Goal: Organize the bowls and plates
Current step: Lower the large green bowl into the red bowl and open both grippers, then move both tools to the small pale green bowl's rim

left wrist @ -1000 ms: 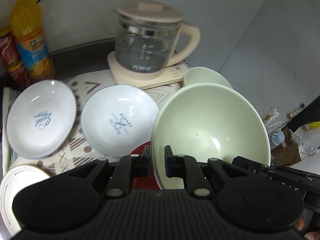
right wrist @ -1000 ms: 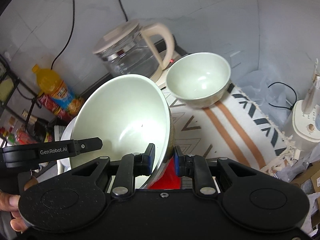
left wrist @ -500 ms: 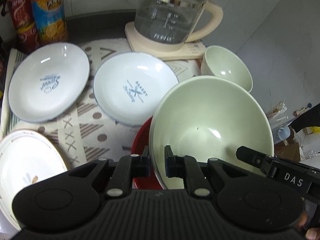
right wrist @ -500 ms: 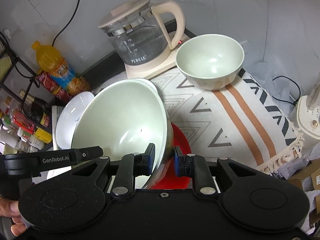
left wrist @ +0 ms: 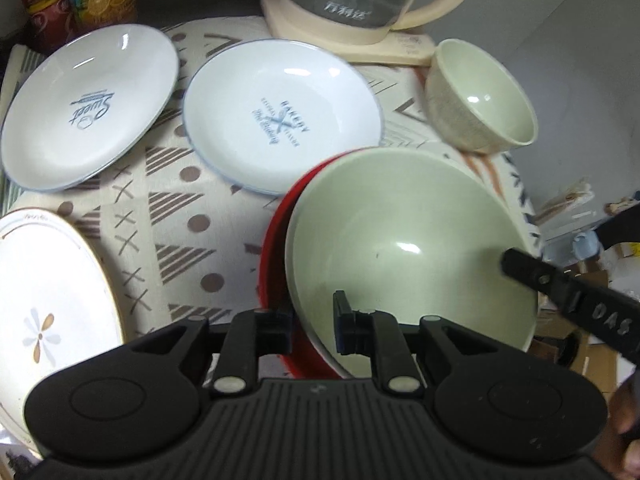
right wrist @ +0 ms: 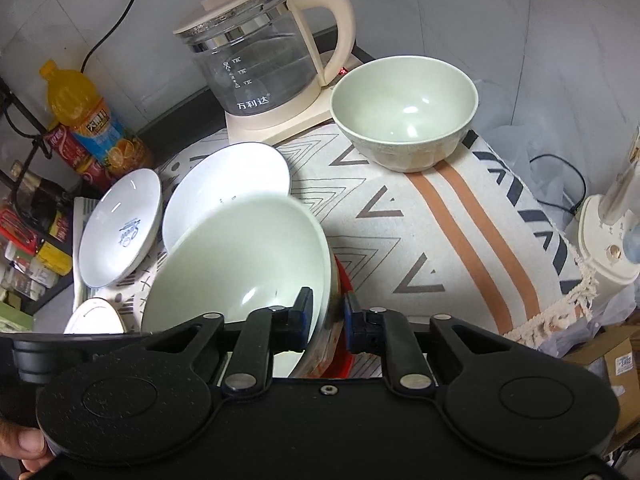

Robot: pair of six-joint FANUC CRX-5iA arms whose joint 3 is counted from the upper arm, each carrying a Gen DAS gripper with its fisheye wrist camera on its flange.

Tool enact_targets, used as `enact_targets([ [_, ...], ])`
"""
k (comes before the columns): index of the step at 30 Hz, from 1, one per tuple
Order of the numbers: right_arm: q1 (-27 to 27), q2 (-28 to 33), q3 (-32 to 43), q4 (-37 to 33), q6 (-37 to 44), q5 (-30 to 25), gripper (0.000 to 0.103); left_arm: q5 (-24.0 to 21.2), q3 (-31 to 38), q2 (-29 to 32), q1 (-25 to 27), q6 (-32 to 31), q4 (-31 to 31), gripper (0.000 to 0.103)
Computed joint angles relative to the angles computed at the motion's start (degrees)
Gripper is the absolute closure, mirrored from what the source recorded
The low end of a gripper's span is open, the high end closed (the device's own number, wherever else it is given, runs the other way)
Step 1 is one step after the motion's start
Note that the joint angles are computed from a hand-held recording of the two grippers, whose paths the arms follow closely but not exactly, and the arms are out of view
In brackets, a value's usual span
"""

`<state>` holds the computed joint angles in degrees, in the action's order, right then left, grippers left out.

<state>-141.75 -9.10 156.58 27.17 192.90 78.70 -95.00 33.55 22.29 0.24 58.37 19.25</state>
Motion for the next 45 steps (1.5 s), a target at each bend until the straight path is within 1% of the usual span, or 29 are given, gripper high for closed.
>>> enact_targets([
  [2,-0.11,-0.06,-0.01,0.23,0.06,0.23,0.094,0.95,-0.54,-0.38,0.09,-0.19,0.39,0.087],
  [6,-0.41,0.13,1.02,-0.22,0.18,-0.06,0.098,0.89,0.19,-0.21,-0.30,0.43,-0.43,0.087],
  [10,-0.29,0.44,1.63,-0.13,0.22,-0.59,0.100,0.53,0.73,-0.05,-0.60,1.05,-1.22,0.087],
  [11,-0.28,0.61,1.90,-0.15,0.08,-0.87,0.100,0.26,1.22,0.19,-0.76,1.47,-1.58,0.085],
  [14,-0.55,1.56,3.23,-0.63,-0.81,-2.43,0.098,-0.96,2.85,0.77,-1.16,1.92,-2.66,0.083],
  [16,-0.22,2.03,3.43,0.04,-1.69,-2.67,0.096,-2.51,4.25,1.58,-1.26,2.48,-2.58,0.076],
  [17,0.06,2.26,3.42,0.60,-1.58,-2.73,0.091,-3.23,4.73,1.96,-1.15,2.98,-2.13,0.070],
  [18,0.31,2.36,3.24,1.20,-1.54,-2.53,0.079,-3.63,5.02,2.21,-1.06,3.53,-1.75,0.066],
  [19,0.55,2.45,3.08,1.84,-1.74,-2.24,0.071,-3.72,5.11,2.24,-1.10,3.99,-1.66,0.064],
  [20,0.68,2.53,2.97,2.35,-1.93,-1.93,0.061,-3.75,5.25,2.21,-1.23,4.22,-1.80,0.061],
  [21,0.66,2.74,3.10,2.63,-2.05,-1.94,0.059,-3.74,5.30,2.10,-1.34,4.11,-1.90,0.057],
  [22,0.51,3.06,3.44,2.67,-2.25,-2.17,0.058,-3.75,5.24,1.97,-1.38,3.73,-1.73,0.054],
  [23,0.31,3.44,3.83,2.61,-2.56,-2.49,0.056,-3.80,5.15,1.89,-1.32,3.19,-1.23,0.046],
  [24,0.17,3.78,4.21,2.68,-2.87,-2.83,0.050,-3.80,4.86,1.73,-1.21,2.60,-0.61,0.039],
  [25,0.08,4.16,4.55,2.90,-2.95,-3.15,0.048,-3.71,4.55,1.53,-1.11,2.18,-0.11,0.036],
  [27,0.17,4.54,4.83,3.64,-2.90,-3.45,0.039,-2.82,3.43,0.90,-0.86,1.40,1.06,0.023],
  [29,0.08,4.75,5.01,4.06,-2.88,-3.59,0.037,-1.63,2.69,0.18,-1.04,0.85,1.00,0.016],
  [30,-0.08,4.89,5.24,3.97,-2.92,-3.79,0.036,-0.49,2.29,-0.45,-1.44,0.69,-0.12,0.014],
  [31,-0.32,4.98,5.50,3.74,-2.89,-4.09,0.036,0.31,2.12,-0.76,-1.69,0.52,-0.97,0.014],
  [34,-0.82,5.04,5.87,3.02,-2.64,-4.38,0.036,-0.98,4.22,0.56,-1.58,2.30,-1.31,0.014],
  [35,-0.96,5.17,6.04,2.81,-2.54,-4.59,0.033,-0.88,4.49,0.63,-1.44,2.60,-1.14,0.014],
  [36,-1.01,5.36,6.21,2.80,-2.58,-4.77,0.026,-0.44,4.56,0.54,-1.37,2.69,-1.06,0.014],
  [38,-0.93,5.82,6.59,3.30,-3.04,-5.01,0.020,-0.30,5.27,0.79,-1.28,3.31,-0.92,0.014],
  [45,-2.96,7.60,9.12,1.46,-2.93,-7.07,0.017,-0.06,7.36,1.90,-1.75,4.87,-0.21,0.011],
])
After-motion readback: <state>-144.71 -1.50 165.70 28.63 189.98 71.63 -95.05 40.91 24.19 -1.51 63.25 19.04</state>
